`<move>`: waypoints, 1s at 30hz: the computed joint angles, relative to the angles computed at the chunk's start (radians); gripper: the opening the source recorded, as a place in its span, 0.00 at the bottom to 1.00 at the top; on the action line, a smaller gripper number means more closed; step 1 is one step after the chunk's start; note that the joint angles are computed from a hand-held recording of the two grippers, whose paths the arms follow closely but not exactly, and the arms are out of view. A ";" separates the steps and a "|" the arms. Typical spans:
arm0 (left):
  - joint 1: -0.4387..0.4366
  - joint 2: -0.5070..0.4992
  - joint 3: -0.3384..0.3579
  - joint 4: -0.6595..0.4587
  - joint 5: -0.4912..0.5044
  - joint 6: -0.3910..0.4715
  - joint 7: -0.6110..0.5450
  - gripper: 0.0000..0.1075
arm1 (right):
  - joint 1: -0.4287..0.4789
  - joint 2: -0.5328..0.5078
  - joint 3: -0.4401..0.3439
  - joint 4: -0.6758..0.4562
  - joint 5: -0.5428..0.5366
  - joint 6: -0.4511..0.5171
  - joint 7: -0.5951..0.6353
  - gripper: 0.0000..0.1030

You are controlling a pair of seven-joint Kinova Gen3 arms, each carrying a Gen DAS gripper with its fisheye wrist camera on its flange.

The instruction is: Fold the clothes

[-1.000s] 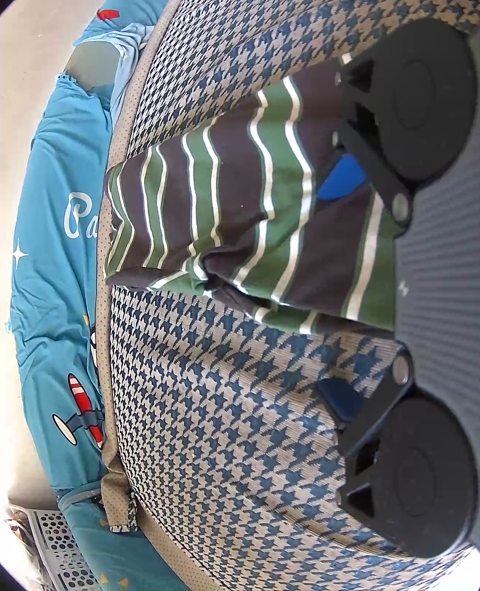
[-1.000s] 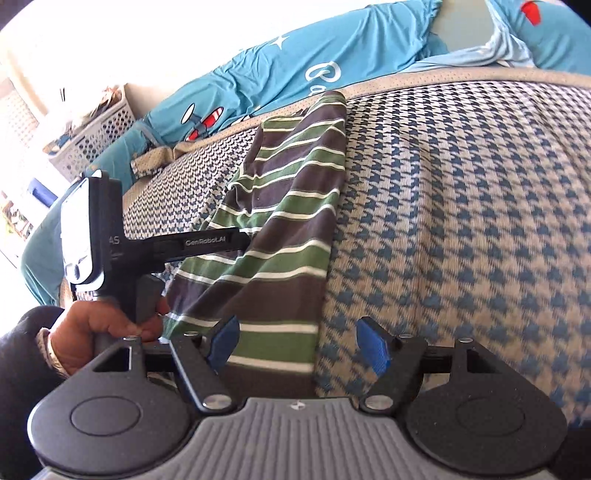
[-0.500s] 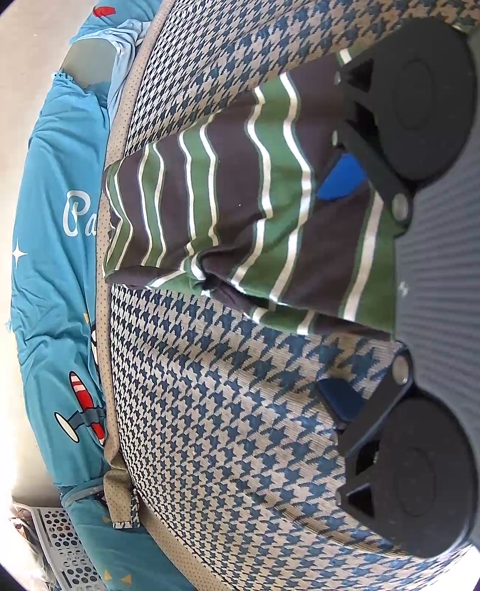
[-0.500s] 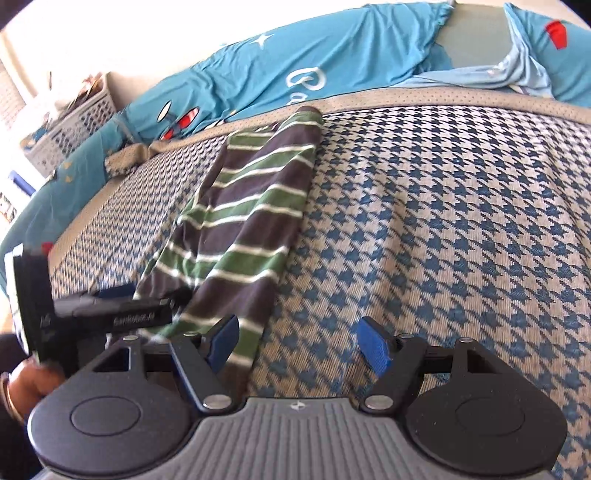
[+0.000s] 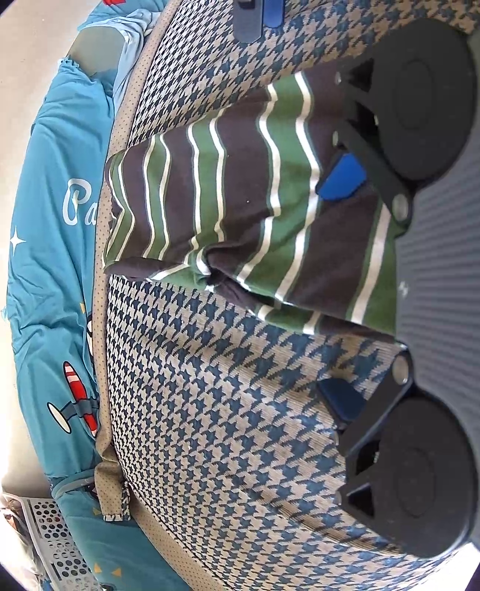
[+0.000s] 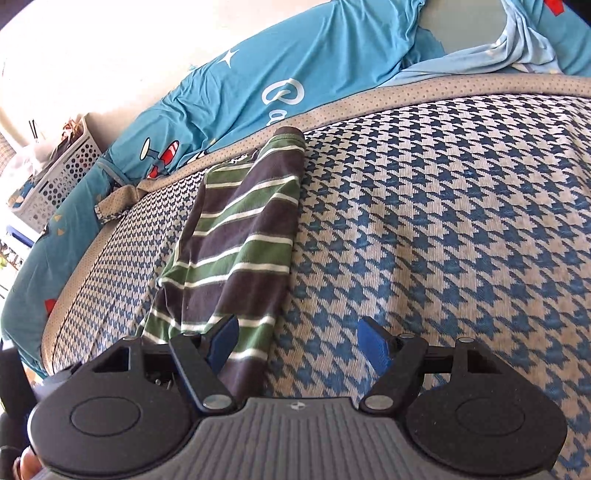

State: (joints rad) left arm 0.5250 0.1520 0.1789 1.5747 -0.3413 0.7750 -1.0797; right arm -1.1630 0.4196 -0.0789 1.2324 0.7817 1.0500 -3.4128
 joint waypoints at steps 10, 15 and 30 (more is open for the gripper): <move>0.011 0.010 -0.008 -0.023 -0.010 0.023 0.052 0.96 | 0.055 -0.020 0.034 0.103 0.069 -0.192 -0.132 0.69; 0.005 0.014 -0.014 -0.034 -0.012 0.028 0.090 0.96 | 0.096 -0.006 0.054 0.125 0.118 -0.320 -0.173 0.69; -0.003 0.029 -0.017 -0.051 0.011 0.031 0.080 0.96 | 0.125 0.069 0.191 0.118 0.122 -0.510 -0.192 0.69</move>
